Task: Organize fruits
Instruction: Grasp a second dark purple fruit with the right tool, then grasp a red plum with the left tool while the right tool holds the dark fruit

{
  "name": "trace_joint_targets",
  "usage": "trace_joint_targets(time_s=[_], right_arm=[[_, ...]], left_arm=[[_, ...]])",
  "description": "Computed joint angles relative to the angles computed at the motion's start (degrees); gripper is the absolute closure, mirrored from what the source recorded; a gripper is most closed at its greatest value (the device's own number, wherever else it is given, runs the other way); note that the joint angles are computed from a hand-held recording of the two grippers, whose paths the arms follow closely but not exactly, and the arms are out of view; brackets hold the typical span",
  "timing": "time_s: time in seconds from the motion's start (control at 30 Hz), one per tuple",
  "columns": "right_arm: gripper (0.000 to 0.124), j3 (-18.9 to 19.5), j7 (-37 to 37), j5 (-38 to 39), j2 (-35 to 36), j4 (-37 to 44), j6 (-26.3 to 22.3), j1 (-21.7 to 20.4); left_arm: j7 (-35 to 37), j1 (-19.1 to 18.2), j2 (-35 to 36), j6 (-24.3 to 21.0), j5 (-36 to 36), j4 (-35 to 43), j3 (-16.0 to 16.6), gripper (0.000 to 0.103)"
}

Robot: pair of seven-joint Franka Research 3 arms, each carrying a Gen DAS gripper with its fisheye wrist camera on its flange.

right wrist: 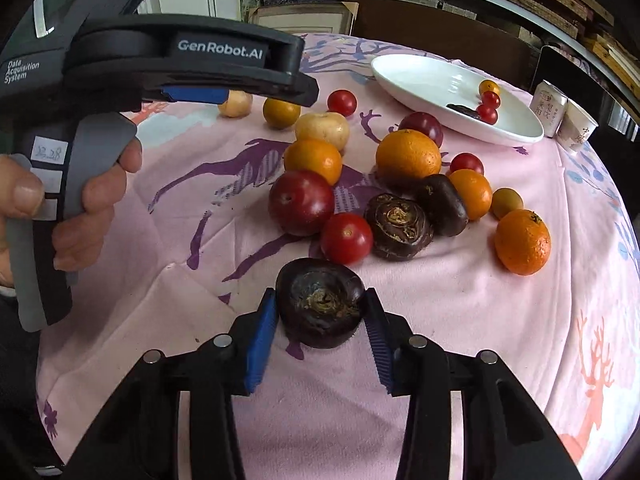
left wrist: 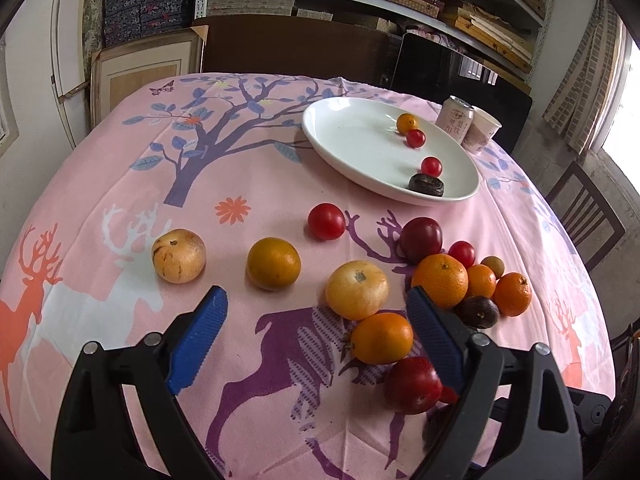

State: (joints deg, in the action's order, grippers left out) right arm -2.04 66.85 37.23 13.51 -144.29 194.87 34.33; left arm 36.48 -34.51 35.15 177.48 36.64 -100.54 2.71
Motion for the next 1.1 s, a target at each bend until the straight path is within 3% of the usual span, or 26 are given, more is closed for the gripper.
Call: trace_joint_targets(time_s=[0.07, 0.17, 0.47, 0.63, 0.73, 0.8, 0.87, 1.07, 1.1], right_arm=[[0.08, 0.5, 0.2, -0.5, -0.5, -0.5, 0.3, -0.8], [0.08, 7.6, 6.6, -7.7, -1.9, -3.3, 1.6, -10.3], [0.08, 8.9, 18.3, -16.8, -3.6, -8.1, 5.4, -17.9], [0.08, 8.9, 23.3, -22.6, -3.8, -9.7, 7.5, -20.3], [0.08, 8.9, 25.5, -25.2, -3.7, -9.9, 7.4, -21.2], [0.08, 8.7, 26.2, -26.1, -3.6, -9.7, 7.3, -21.4], [0.08, 8.6, 27.0, -26.9, -3.5, -9.8, 7.4, -21.6], [0.08, 8.3, 28.3, -27.1, -3.9, -10.6, 8.6, -21.3], [0.08, 8.3, 28.6, -27.3, -3.9, -10.7, 8.7, -21.4]], left_arm=[[1.0, 0.3, 0.1, -0.5, 0.1, 0.0, -0.8, 0.014], [2.9, 1.2, 0.1, -1.0, -0.1, -0.5, -2.5, 0.014], [6.2, 0.7, -1.0, 0.4, -0.2, -4.1, -3.8, 0.014], [11.1, 4.2, 0.3, -0.5, -3.4, -3.8, -8.8, 0.014], [12.1, 2.9, 0.9, -0.1, -4.0, -3.4, -7.7, 0.015], [14.6, 4.6, 1.6, -0.1, -5.1, -3.0, -10.1, 0.021], [19.5, 9.1, 2.9, -0.5, -7.3, -2.7, -15.9, 0.031], [24.9, 8.7, 3.7, 1.2, -10.1, -2.6, -16.9, 0.058], [26.7, 10.0, 4.1, 1.6, -11.1, -2.7, -18.6, 0.065]])
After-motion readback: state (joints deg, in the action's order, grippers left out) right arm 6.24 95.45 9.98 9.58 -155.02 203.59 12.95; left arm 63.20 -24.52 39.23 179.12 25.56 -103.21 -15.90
